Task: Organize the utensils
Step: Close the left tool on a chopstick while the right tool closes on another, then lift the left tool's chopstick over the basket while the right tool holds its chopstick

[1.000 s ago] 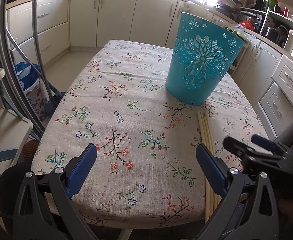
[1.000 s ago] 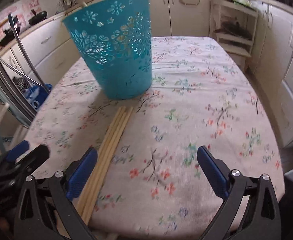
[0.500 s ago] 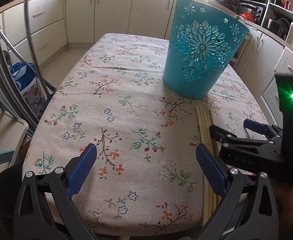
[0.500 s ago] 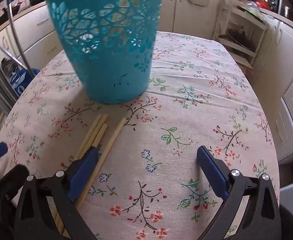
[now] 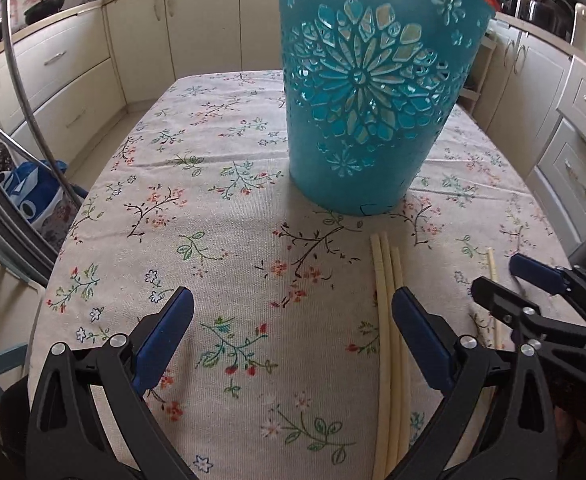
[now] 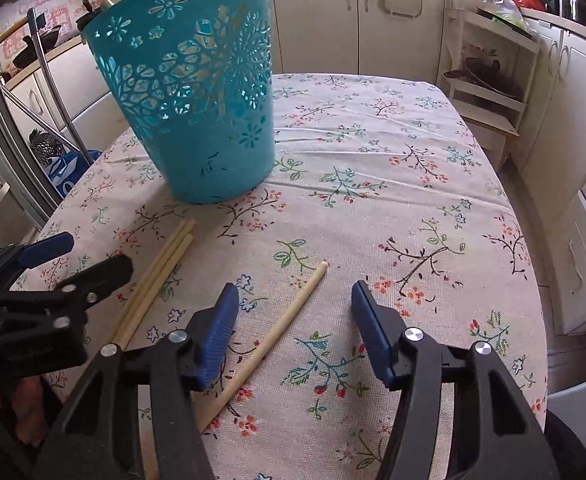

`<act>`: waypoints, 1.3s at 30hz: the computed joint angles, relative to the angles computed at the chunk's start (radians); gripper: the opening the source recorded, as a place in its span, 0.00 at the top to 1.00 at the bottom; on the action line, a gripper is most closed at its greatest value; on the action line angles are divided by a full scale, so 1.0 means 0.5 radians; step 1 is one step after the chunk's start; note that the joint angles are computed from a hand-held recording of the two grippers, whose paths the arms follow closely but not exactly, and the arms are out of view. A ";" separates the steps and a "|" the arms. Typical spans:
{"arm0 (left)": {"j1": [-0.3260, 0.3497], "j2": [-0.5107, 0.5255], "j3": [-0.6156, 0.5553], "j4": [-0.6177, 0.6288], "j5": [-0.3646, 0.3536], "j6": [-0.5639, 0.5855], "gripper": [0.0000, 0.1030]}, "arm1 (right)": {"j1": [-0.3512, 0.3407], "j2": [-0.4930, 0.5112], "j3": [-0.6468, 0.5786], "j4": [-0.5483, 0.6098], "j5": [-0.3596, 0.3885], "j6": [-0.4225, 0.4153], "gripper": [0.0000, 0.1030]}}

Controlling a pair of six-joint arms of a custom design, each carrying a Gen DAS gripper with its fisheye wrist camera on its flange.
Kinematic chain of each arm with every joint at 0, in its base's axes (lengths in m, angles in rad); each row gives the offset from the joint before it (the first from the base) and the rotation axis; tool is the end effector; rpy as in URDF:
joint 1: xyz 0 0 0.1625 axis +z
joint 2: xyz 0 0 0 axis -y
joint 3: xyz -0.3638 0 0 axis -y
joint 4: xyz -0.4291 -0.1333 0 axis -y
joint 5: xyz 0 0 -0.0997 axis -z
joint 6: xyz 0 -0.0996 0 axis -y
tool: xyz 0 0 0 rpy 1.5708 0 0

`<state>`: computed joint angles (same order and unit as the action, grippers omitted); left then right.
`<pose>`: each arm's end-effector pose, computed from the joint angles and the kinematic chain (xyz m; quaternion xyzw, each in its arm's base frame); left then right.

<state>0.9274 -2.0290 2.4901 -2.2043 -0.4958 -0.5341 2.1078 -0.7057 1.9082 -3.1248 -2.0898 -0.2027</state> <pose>-0.0211 -0.3963 0.2683 0.0027 0.8569 -0.3448 0.3831 0.3559 -0.4338 -0.0487 0.3022 -0.9035 0.2087 0.2210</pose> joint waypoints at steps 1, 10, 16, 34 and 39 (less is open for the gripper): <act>0.012 0.025 -0.014 0.010 -0.001 -0.012 0.08 | -0.005 -0.005 0.005 -0.005 0.014 0.000 0.44; 0.031 0.122 -0.044 -0.011 0.001 0.008 0.08 | -0.037 -0.037 0.040 -0.029 0.099 0.013 0.44; -0.010 0.126 -0.055 0.239 0.131 -0.212 0.08 | -0.041 -0.044 0.045 -0.017 0.128 0.013 0.44; 0.019 0.112 0.015 -0.257 0.020 0.241 0.75 | -0.014 -0.017 0.033 0.012 0.185 -0.177 0.90; 0.071 -0.003 0.028 -0.279 -0.028 0.137 0.93 | -0.008 -0.016 0.031 0.020 0.216 -0.176 0.93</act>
<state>0.9631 -2.0305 2.5041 -2.3438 -0.5097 -0.4655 2.1039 -0.7139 1.9238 -3.1146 -1.9816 -0.2909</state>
